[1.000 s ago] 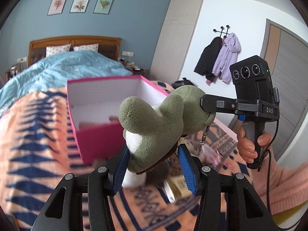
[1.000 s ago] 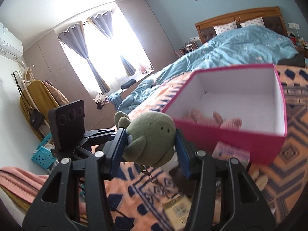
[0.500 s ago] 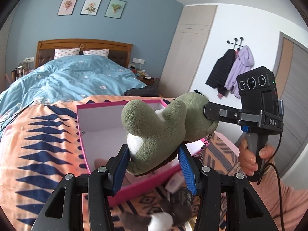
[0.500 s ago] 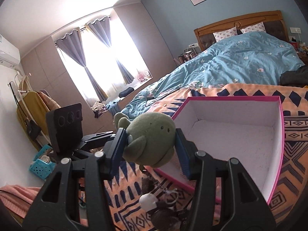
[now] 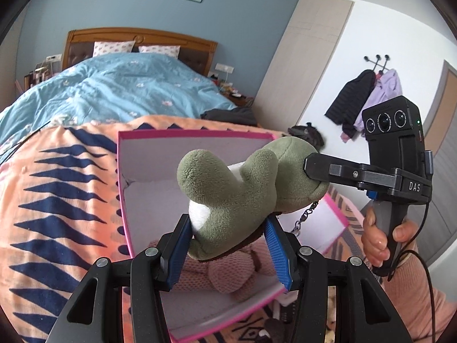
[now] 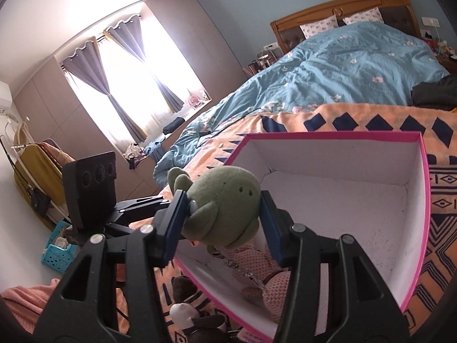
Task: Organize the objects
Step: 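Carry the green frog into the pink box and open both grippers, then withdraw both grippers toward the brown knit bear with white face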
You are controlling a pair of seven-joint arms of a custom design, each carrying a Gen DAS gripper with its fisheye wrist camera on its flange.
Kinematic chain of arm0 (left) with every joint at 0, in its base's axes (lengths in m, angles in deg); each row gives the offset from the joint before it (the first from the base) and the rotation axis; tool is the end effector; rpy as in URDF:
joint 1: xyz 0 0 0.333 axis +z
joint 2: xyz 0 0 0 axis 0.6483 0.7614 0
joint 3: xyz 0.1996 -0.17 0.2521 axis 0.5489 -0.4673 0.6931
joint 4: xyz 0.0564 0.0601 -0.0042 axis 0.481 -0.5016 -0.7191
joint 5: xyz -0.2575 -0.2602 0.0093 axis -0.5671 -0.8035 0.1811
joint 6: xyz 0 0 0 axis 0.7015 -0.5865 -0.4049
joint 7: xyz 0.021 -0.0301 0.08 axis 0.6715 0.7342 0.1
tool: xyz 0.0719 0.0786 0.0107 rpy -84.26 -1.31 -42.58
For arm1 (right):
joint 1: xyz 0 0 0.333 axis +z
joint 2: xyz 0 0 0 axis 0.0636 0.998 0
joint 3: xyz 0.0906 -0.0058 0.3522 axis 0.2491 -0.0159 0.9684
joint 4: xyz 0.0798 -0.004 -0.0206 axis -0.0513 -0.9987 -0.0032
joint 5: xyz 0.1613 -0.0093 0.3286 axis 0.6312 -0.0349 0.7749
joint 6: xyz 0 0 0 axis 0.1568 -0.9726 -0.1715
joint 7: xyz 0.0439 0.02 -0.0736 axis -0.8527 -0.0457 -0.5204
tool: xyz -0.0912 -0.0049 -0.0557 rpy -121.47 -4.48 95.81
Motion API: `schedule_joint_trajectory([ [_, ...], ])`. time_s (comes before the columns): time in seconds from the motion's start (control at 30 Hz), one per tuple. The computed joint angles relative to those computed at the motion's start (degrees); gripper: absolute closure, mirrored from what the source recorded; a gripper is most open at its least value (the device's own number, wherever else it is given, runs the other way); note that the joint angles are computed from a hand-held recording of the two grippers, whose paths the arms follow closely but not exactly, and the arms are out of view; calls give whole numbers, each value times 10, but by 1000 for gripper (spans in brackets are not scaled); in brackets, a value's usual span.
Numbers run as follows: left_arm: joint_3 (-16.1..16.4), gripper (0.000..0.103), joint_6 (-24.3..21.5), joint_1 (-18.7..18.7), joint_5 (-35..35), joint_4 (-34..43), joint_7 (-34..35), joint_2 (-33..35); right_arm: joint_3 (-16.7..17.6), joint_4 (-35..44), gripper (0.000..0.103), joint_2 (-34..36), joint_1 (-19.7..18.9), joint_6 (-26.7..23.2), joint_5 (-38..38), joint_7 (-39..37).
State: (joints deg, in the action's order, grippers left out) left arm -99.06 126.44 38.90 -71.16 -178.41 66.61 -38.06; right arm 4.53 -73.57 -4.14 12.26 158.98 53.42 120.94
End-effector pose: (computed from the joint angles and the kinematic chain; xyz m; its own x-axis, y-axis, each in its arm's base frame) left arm 0.6144 -0.1425 0.6194 -0.5196 -0.7831 0.3417 -0.6748 0.1308 -0.7263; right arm 0.6229 0.1521 0.5952 0.5562 -0.6565 -0.5095 -0.6828 -0.0115 -0.7306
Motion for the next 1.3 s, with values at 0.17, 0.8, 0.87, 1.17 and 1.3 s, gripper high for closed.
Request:
schedule_joint_trajectory([
  [0.17, 0, 52, -6, -4, 52, 20, -49, 27, -1, 19, 49, 26, 4, 6, -44, 45],
  [0.8, -27, 41, 57, 11, 103, -11, -89, 17, -4, 21, 43, 51, 26, 63, -339, 299],
  [0.87, -28, 36, 65, 12, 69, -26, -55, 4, -1, 13, 43, 46, 24, 70, -331, 293],
  [1.17, 0, 20, 75, -14, -91, -83, 98, -60, 7, -45, 43, 0, 19, 98, -267, 242],
  [1.3, 20, 16, 76, -34, -157, -112, 162, -92, 12, -93, 42, -46, 19, 114, -179, 160],
])
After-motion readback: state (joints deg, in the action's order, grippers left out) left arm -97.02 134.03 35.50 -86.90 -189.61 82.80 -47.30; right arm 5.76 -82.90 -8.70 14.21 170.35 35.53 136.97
